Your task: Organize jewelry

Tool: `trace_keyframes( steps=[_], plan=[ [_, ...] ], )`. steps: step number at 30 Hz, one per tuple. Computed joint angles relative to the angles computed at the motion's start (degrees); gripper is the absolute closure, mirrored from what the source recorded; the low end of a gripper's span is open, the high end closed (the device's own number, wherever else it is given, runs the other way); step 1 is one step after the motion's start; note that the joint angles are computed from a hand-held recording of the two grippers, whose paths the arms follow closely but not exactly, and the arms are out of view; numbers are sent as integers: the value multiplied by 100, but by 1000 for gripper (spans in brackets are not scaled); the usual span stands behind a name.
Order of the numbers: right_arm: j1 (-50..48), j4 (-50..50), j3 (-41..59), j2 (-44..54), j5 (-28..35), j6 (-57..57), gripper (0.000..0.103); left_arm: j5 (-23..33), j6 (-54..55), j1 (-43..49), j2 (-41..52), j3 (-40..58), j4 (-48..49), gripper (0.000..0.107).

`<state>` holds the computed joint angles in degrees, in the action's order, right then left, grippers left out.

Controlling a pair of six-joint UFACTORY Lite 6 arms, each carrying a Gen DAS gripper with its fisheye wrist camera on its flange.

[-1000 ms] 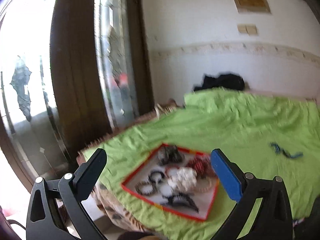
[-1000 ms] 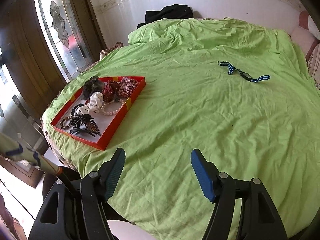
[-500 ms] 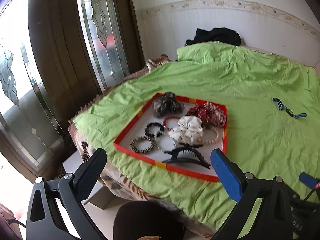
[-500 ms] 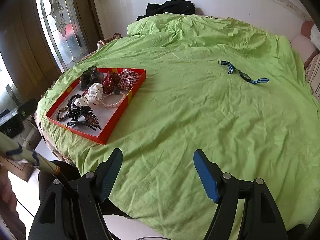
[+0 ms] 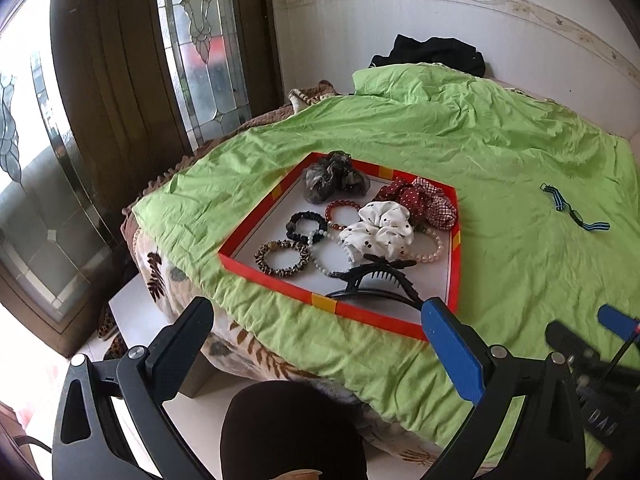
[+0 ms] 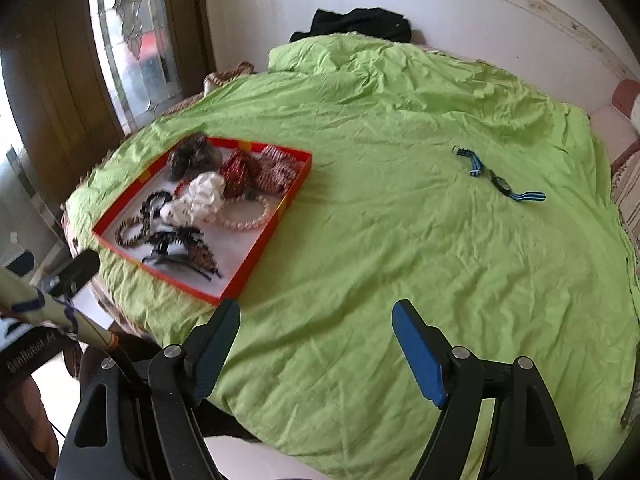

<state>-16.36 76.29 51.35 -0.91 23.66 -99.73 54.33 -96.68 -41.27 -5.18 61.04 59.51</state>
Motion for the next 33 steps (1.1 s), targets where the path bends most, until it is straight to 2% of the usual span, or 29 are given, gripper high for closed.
trace_keyframes(
  steps=[9, 23, 33],
  plan=[
    [23, 223, -240, -55, -142, -286, 20, -249, 45, 74, -90, -77, -173, 4],
    [5, 281, -277, 52, -193, -358, 20, -265, 217, 10, 39, 44, -340, 4],
    [15, 455, -236, 234, -336, -499, 20, -482, 376, 88, 72, 1, -450, 4]
  ],
)
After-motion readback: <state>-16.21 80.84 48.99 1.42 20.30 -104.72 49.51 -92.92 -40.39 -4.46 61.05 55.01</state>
